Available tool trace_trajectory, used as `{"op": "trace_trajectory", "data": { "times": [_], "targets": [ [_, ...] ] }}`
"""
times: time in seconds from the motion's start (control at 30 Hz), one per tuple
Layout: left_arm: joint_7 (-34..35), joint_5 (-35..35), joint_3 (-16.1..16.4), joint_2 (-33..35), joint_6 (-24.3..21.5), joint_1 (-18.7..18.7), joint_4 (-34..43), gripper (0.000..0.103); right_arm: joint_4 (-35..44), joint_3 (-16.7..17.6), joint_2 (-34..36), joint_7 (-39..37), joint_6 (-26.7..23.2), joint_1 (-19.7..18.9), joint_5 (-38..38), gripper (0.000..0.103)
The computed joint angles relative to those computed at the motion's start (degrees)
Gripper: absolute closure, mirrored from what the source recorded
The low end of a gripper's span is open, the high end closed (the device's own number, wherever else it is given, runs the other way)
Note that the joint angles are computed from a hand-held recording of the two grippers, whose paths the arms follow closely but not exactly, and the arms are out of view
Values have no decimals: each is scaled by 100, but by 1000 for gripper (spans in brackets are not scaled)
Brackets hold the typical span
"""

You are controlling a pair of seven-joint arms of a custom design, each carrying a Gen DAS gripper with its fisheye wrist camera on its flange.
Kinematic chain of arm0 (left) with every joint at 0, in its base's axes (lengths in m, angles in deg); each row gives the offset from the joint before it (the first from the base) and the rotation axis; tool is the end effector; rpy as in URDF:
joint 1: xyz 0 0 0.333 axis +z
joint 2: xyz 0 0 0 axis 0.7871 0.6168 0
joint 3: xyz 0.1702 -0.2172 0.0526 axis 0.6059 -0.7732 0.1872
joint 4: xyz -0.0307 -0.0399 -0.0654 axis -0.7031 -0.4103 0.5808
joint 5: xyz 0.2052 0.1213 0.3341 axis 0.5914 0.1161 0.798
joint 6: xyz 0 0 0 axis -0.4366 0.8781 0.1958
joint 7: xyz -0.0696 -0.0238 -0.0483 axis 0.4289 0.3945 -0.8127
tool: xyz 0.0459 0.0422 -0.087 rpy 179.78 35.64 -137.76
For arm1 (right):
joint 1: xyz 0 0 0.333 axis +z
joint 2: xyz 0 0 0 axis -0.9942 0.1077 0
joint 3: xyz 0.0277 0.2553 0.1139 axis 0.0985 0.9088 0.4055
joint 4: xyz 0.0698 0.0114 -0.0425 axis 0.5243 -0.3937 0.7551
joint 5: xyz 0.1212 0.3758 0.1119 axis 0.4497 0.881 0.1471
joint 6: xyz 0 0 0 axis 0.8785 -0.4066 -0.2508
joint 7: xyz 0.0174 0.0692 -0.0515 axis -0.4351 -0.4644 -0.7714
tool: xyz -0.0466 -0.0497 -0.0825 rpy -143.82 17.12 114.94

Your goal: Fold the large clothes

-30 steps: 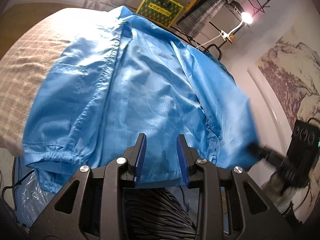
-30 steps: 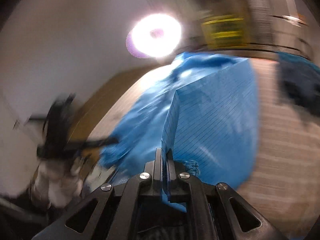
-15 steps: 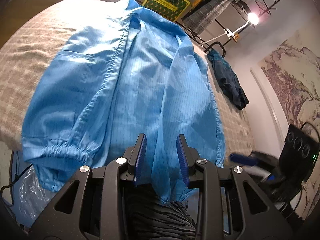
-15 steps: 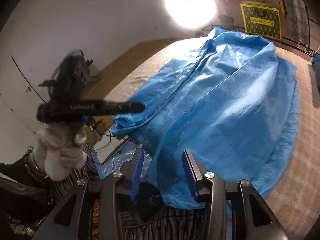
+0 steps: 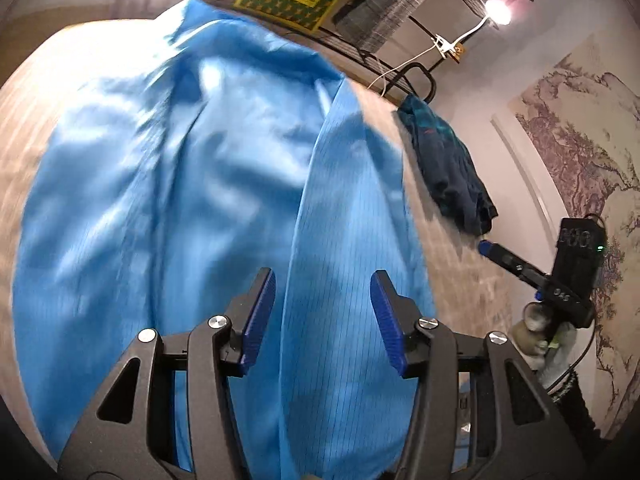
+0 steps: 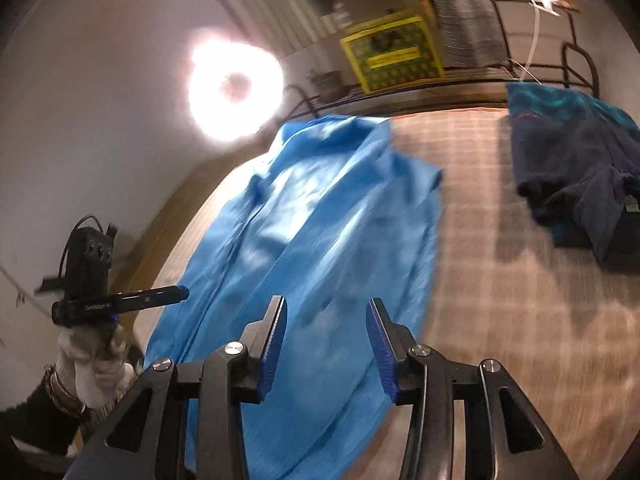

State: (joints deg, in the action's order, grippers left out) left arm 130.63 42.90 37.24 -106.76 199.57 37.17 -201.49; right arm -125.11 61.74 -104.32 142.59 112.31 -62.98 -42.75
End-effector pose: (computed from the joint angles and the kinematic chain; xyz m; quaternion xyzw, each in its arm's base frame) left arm 0.4561 -0.1292 0.5090 0.5817 -0.7245 0.3592 0.0876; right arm 0.3904 0.1841 0.5116 -0.6366 0.6667 -0.0662 0.3819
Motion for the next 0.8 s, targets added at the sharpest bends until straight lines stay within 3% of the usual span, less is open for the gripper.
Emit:
{"op": "trace_trajectory", "data": {
  "times": [0.13,0.33,0.6,0.73,0.77,0.8],
  "targets": [
    [177,-218,-71,1377,-132,-1,1338,51,482,-587,879,-555,409,186,488,57],
    [30,-184,-538,3255,-389,334,3282,51,1404,-1284,2201,-1884,545,561,2038,58],
    [-912,-23,-1182,5592,-1059,714,5816,50,2257,-1293,3266,-2809,142,133,3227,59],
    [-850,-237,-1618,6014,-1040,983,6207,52,2499,-1170,3537,-3413,-29,-145,4081,66],
    [-786,-121,-1674,5990,-934,984,6183,70,2556,-1117,3599,-3471,-59,-222,4149,69],
    [-747,73,-1703,5968,-825,953,6176,99,2608,-1059,3656,-3500,-88,-298,4183,71]
  ]
}}
